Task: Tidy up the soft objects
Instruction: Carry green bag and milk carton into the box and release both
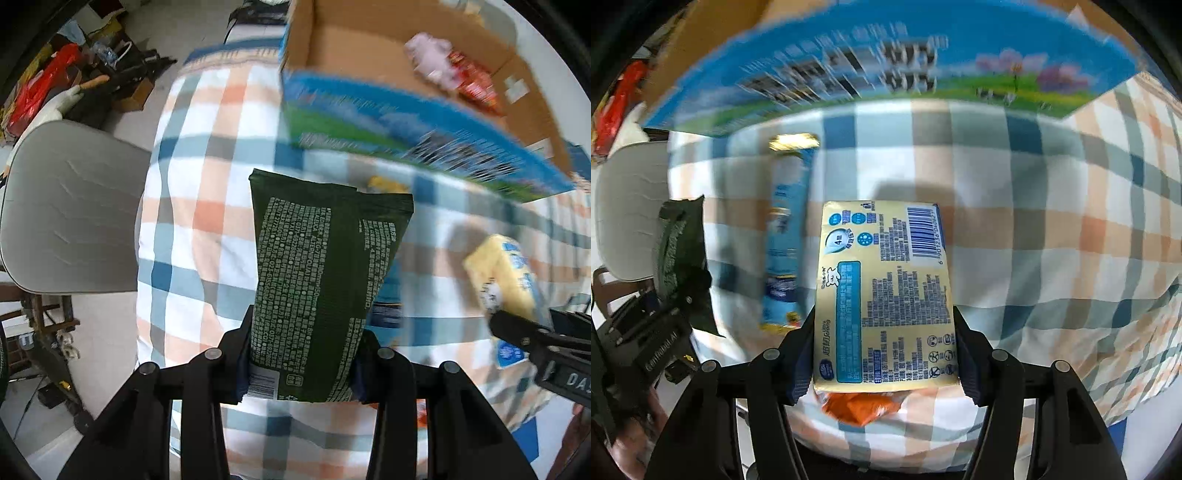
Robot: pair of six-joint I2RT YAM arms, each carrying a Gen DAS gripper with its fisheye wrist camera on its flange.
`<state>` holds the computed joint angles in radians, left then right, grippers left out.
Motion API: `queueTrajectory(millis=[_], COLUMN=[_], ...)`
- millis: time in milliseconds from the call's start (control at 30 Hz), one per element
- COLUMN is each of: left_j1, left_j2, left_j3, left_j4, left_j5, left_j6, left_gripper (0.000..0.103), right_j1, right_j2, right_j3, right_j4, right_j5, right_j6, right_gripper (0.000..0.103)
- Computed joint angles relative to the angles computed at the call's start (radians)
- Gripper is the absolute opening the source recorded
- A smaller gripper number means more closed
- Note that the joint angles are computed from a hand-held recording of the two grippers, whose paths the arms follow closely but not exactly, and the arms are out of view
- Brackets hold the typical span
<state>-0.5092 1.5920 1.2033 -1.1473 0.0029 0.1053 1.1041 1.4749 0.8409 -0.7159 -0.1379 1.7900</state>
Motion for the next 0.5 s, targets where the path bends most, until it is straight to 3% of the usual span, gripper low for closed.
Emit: queueTrajectory(millis=[200,433,500], left_j1=[-0.041,-0.100,-0.116], left_j2=[0.017,0.309,0.434], left_j3=[0.231,0.705,0.900], left_j4=[-0.157,-0.307,-0.367], left_j5=[0.108,0.130,0.115], left_j6=[-0.018,-0.048,-0.053], left_gripper=[0.038,0.038,0.038], right_j1=[0.000,-0.111,-0.187], right_j2=[-0.107,-0.192,-0.199], right_j3=[0.157,0.425,0.470], right_j4=[-0.218,-0.560,-0.618], right_j5=[0.088,0.206,0.220], right_j6=[-0.042,-0.142,-0.200], right_gripper=[0.066,0.066,0.066])
